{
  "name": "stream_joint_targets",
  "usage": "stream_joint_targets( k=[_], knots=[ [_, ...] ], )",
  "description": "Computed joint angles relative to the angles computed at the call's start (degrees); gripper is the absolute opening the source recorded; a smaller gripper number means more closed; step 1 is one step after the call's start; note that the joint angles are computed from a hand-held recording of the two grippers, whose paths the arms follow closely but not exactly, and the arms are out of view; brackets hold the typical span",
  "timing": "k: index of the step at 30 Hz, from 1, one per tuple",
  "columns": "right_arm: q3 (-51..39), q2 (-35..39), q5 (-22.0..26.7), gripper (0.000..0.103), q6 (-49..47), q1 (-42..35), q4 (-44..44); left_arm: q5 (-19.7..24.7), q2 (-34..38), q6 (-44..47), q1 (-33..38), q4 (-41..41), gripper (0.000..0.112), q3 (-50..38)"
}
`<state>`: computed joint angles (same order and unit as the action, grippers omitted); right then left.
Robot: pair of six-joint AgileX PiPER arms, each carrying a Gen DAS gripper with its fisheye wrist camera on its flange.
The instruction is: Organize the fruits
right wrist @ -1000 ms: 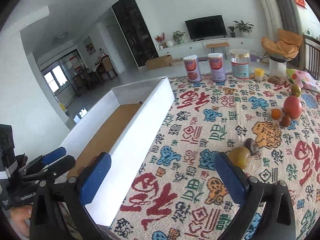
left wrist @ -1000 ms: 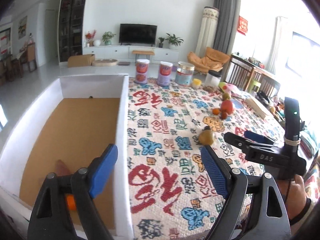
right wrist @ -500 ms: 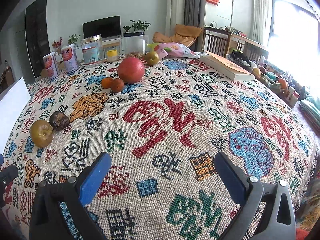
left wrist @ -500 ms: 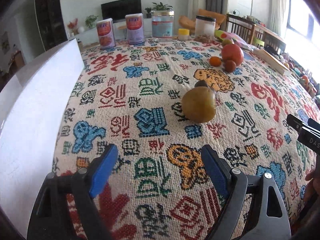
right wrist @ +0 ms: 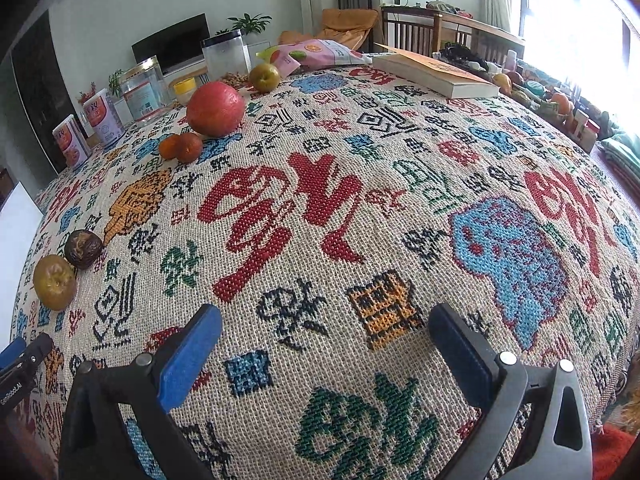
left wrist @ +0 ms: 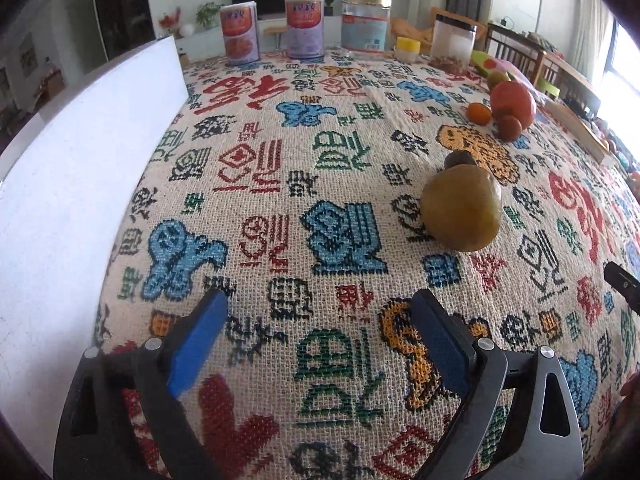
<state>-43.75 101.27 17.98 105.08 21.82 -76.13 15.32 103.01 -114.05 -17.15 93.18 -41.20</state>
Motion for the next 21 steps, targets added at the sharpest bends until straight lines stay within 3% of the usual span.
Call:
stream_joint_targets(
  k=[21],
  knots=[
    [-3.6, 2.04, 4.92, 0.103, -12.63, 2.39, 11.46, 0.13, -0.03, -0.26, -0.16, 0.13, 0.095, 0.1]
  ],
)
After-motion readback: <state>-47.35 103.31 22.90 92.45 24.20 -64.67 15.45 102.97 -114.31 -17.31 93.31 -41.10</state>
